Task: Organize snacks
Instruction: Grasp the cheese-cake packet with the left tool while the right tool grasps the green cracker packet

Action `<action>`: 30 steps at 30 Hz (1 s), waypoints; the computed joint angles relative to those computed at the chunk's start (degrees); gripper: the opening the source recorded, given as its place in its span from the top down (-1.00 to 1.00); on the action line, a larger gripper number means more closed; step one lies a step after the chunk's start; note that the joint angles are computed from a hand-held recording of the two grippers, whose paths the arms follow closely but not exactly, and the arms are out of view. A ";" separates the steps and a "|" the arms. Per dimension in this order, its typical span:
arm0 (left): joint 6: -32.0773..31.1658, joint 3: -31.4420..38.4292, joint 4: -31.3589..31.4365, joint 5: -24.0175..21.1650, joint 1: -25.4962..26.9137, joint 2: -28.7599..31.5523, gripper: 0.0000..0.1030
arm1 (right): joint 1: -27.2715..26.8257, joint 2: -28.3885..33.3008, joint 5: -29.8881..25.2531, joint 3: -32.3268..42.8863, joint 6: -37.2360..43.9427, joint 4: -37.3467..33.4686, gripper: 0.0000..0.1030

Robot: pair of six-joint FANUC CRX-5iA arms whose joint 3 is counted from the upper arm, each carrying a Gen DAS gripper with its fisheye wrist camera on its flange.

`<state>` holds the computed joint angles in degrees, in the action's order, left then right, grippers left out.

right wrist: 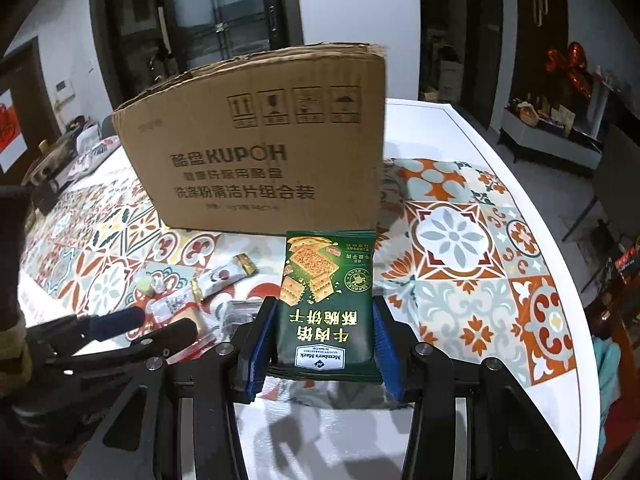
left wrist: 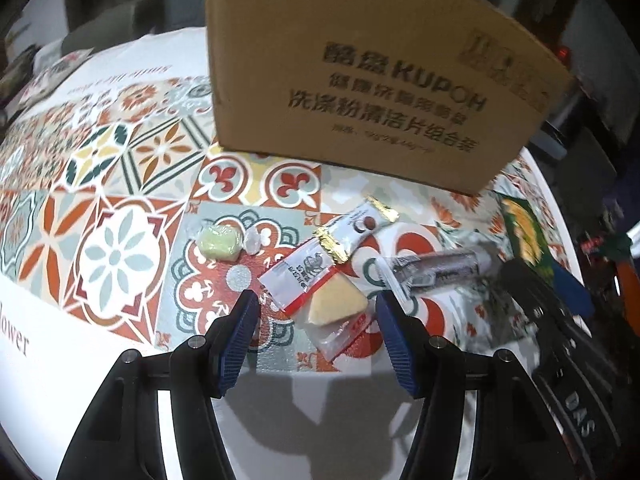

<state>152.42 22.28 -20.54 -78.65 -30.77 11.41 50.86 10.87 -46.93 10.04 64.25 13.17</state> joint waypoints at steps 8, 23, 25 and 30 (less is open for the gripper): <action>3.78 2.98 -2.77 -3.08 -0.82 2.34 -0.15 | -0.31 -0.25 1.19 -0.81 1.61 -2.28 0.09; 3.08 -1.88 -2.97 1.61 -0.71 -1.42 0.36 | 0.01 0.03 0.08 0.32 3.27 -5.38 0.09; 2.87 -2.70 -2.92 2.35 -0.81 -2.11 0.36 | 0.13 -0.04 -0.11 0.38 3.20 -5.50 0.09; 2.81 -3.41 -4.76 2.76 -1.96 -3.65 0.36 | 0.41 -0.35 -0.86 0.88 3.60 -6.77 0.09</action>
